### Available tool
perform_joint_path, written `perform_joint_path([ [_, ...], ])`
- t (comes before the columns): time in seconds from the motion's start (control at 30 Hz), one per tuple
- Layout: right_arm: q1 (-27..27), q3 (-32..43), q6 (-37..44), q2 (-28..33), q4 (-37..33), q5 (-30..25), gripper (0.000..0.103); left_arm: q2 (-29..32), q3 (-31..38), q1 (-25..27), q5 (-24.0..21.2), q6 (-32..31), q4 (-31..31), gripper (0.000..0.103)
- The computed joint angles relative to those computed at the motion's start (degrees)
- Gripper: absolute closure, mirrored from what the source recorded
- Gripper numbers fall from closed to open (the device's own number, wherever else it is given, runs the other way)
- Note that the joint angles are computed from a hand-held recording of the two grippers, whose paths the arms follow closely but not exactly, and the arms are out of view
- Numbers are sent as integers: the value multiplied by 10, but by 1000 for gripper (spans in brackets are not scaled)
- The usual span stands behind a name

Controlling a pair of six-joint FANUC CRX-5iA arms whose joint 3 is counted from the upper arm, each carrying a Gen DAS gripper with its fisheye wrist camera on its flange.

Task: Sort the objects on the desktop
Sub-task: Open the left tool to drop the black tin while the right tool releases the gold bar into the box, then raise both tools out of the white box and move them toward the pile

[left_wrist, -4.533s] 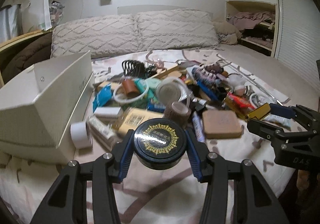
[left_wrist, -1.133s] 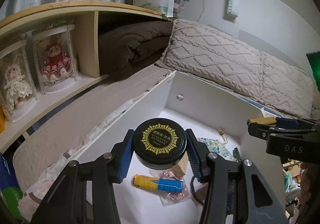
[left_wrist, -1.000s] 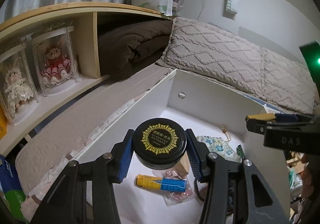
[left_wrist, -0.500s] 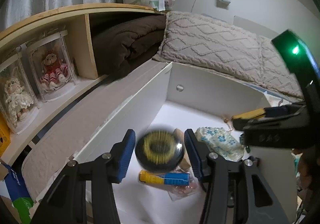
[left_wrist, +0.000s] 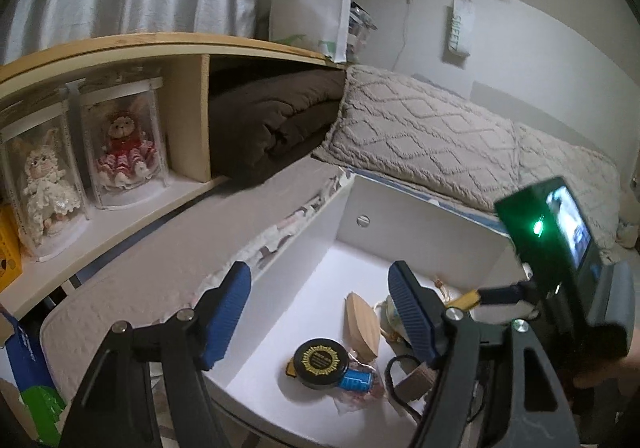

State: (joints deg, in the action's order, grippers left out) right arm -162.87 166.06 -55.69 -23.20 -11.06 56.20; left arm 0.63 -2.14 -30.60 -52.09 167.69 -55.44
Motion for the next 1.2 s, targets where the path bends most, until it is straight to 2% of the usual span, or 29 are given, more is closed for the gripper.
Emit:
perform_joint_path([
  [0.37,16,-11,40,-10,3,34,25,-6,-2,-14,-12,21,-21,32],
  [0.63,10,-44,53,-40,-14,98,24,-4,-1,-15,-16,31,-21,32],
  [0.7,12,-50,59,-44,-11,111,6,-4,-1,-15,-17,31,-21,32],
  [0.8,13,-26,75,-24,-15,78,3,-4,-1,-15,-17,30,-20,32],
  [1.07,2,5,41,7,1,20,3,-3,0,-16,-18,27,-19,32],
  [1.2,-18,54,53,34,-39,-26,3,-1,2,-18,-19,20,-18,32],
])
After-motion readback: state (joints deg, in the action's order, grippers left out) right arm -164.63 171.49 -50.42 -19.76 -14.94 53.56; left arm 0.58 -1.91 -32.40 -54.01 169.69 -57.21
